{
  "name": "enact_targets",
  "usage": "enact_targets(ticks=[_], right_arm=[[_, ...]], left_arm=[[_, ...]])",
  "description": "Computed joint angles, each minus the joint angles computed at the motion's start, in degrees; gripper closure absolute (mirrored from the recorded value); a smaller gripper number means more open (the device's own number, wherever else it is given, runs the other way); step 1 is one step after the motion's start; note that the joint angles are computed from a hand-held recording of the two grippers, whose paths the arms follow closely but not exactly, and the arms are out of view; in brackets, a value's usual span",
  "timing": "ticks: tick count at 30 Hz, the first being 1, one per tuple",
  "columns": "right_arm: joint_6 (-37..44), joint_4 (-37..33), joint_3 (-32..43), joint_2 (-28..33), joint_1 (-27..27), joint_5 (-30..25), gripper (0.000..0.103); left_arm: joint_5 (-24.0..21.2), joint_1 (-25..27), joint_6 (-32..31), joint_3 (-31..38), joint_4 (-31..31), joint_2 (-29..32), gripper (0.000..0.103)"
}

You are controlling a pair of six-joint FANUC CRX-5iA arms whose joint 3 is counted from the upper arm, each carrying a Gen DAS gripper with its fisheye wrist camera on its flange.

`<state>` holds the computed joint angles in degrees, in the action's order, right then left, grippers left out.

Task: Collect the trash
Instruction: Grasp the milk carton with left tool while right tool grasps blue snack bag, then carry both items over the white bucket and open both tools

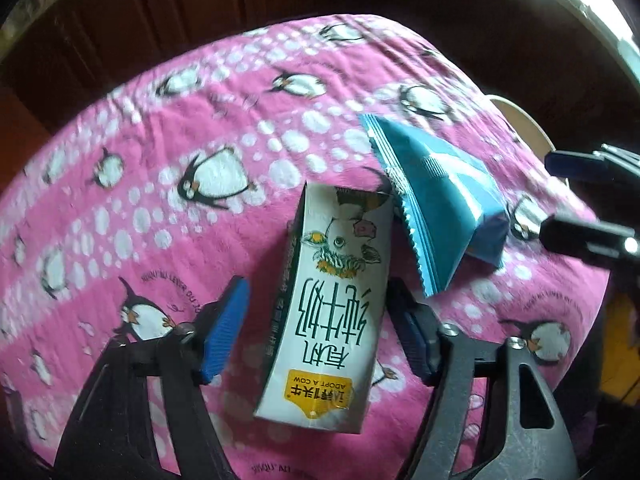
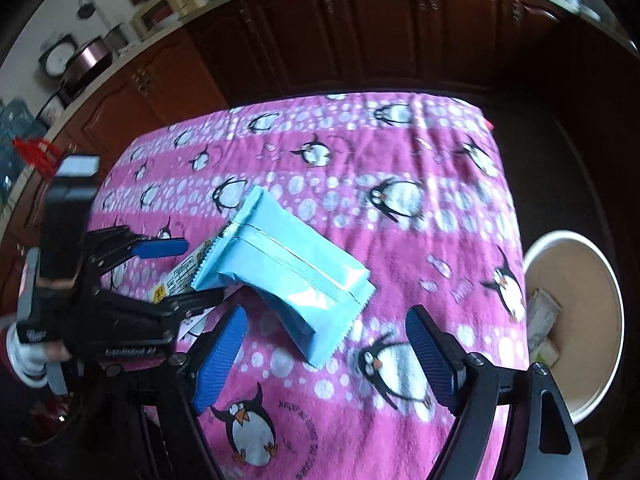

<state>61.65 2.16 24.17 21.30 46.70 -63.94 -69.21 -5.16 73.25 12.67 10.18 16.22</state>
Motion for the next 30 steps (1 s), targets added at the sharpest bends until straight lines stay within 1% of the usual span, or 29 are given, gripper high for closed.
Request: enact_targets(ticks=[3,6,9,12,13,14,15,19,20,23,25,30], right_arm=[[5.1,0.5,3.2,2.7,0.3,-1.2,0.023],[11.1,-0.6,7.2,5.9,0.4,-3.0,0.023],[16.1,-3.1,12.8,9.9,0.1,-6.7,0.023],[16.6,-1.4,17.4,14.1,0.4,-10.1,0.023],[16.4,-2.5,18.7,15.1,0.1,-10.9,0.027],[16.1,-3.3,19.3,15.5,-0.1,-11.3,0.041],[15.8,-3.9,19.5,15.7,-0.2,-11.1,0.048],[13.8,-2.4,16.2,13.7,0.7,-8.1,0.052],[12.8,-2.2,15.0,12.8,0.9,-7.2,0.057],[9.3,-1.8,11.4,9.7,1.0,-4.5,0.057],[7.2,-1.9,9.2,8.0,0.9,-2.6,0.057],[4.4,-0.8,5.1,4.3,1.1,0.7,0.057]], left_arm=[[0.1,1.6,1.8,-0.5,-1.2,-0.8,0.049],[-0.9,4.0,3.5,-0.8,-1.7,-1.5,0.049],[-1.1,5.9,5.1,-1.9,-2.0,-2.4,0.049],[-0.5,6.9,5.6,-3.3,-1.0,-3.1,0.049],[-0.1,6.8,5.8,-3.5,-1.1,-3.3,0.049],[0.1,6.8,5.9,-3.7,-1.3,-3.4,0.048],[0.1,6.6,6.1,-3.6,-1.5,-3.3,0.048],[-0.3,6.2,7.6,-2.9,-2.1,-1.8,0.046],[-0.1,6.1,7.8,-3.1,-2.1,-1.8,0.046],[1.0,6.0,7.9,-4.1,-1.7,-2.5,0.048],[1.3,6.3,7.5,-4.7,-0.1,-3.0,0.050],[1.9,5.4,7.5,-4.7,0.5,-4.0,0.050]])
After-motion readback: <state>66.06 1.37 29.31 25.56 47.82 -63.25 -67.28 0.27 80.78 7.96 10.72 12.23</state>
